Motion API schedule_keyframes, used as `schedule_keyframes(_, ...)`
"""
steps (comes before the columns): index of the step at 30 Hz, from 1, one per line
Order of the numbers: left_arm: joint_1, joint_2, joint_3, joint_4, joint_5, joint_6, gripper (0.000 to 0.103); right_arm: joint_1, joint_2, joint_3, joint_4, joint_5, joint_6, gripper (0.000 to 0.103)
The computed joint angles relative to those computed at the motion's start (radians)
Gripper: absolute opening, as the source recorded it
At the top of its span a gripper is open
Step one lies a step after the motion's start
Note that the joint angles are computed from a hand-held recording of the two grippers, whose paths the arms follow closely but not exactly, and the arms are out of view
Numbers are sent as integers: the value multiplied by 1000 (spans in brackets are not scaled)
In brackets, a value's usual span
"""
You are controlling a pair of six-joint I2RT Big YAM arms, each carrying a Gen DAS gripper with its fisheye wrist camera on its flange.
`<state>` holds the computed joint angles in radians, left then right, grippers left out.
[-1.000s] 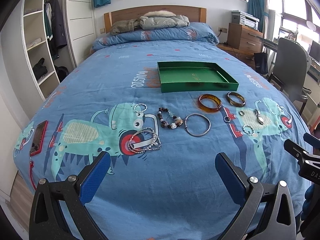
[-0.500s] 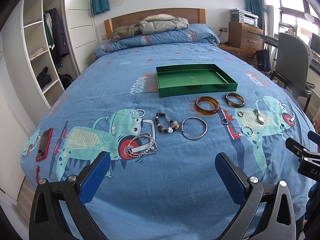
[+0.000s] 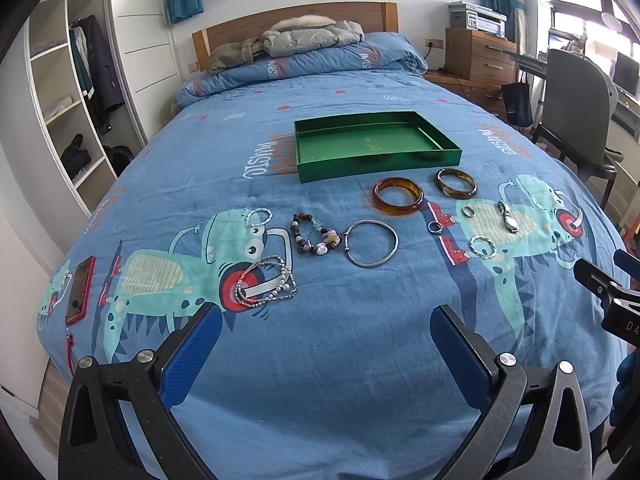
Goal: Organize jewelry
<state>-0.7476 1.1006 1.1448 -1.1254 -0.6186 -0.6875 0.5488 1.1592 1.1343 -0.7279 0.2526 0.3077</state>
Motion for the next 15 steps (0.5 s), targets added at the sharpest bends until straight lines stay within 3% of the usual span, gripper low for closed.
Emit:
schedule_keyframes(5,74,-50,-40,-48,15,-42,103,-34,-2,-11,17,-60,2,103)
schedule_keyframes(10,202,-109,-124,-49,96,-37,102,-45,45,6,22,-135,-12,103)
schedule_keyframes(11,234,-120,-143,-38,120,-29,100,-43,61,12,24,-150,-14,103)
schedule_keyframes(15,369,-136,-209,19,252,29,76,-35,135,47,31,-207,-20,102)
